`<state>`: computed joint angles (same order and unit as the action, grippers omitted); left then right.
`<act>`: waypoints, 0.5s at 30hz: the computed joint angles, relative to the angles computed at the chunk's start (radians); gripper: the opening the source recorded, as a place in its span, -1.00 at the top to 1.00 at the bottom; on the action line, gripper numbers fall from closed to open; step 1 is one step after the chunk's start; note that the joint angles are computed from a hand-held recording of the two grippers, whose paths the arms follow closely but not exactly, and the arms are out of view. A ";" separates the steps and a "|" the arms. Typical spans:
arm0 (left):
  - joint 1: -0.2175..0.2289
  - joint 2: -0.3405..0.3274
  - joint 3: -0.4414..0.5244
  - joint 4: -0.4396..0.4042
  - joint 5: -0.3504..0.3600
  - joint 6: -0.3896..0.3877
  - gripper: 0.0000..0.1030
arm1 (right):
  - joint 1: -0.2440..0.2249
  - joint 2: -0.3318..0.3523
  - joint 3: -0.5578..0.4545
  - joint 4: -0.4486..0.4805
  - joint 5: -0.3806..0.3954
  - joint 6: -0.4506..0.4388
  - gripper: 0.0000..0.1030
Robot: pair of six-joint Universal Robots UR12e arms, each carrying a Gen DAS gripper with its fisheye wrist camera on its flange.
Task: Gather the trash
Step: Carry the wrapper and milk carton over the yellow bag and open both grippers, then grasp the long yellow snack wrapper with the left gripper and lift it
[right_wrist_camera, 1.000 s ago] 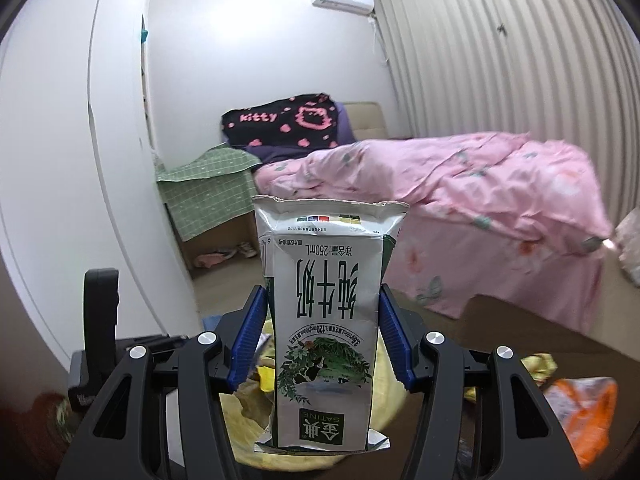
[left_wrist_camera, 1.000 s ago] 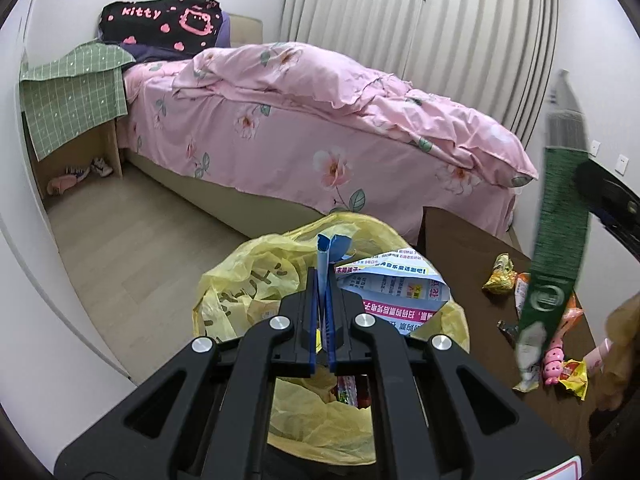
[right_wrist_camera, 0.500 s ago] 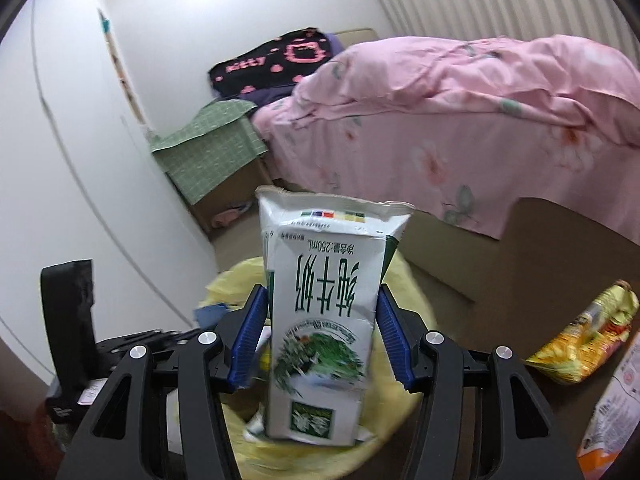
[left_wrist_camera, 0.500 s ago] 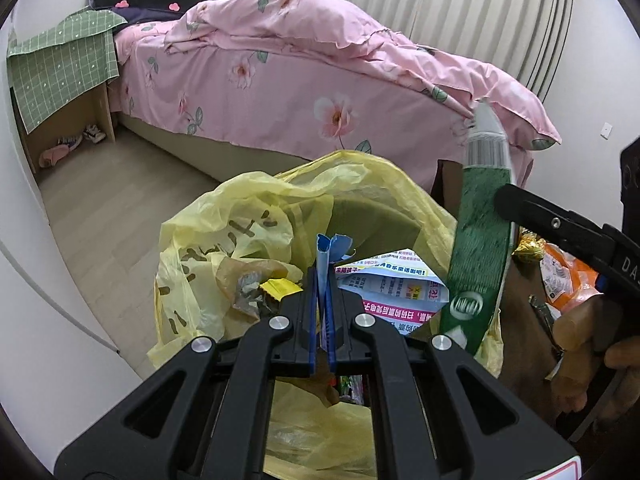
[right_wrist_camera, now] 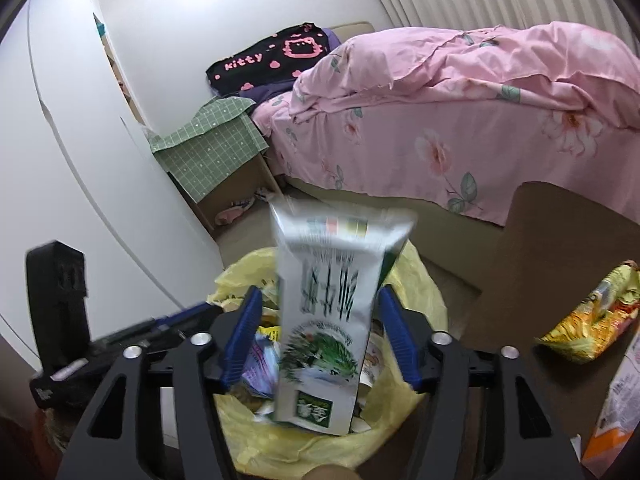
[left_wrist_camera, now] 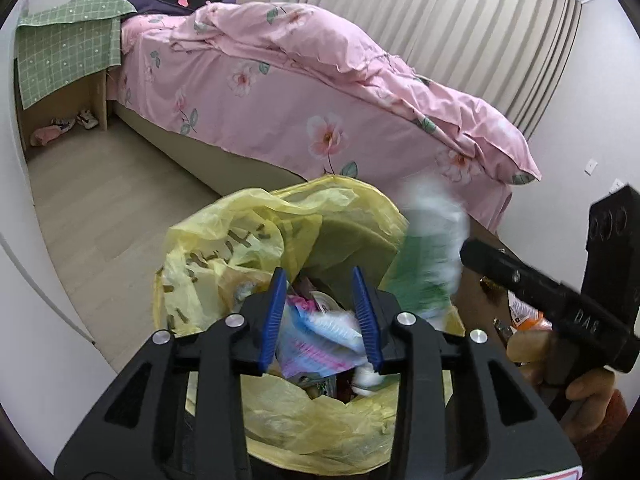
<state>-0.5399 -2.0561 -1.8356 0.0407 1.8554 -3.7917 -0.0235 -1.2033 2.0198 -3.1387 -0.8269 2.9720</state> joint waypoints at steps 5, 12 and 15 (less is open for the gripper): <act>-0.013 0.010 0.004 -0.008 0.016 0.004 0.34 | -0.023 -0.045 0.045 -0.012 -0.043 -0.018 -0.13; -0.042 -0.005 0.031 0.014 0.001 0.076 0.26 | -0.114 -0.149 0.183 -0.115 -0.146 -0.019 -0.13; -0.054 -0.025 0.057 0.037 -0.057 0.135 0.25 | -0.156 -0.202 0.260 -0.187 -0.236 -0.032 -0.13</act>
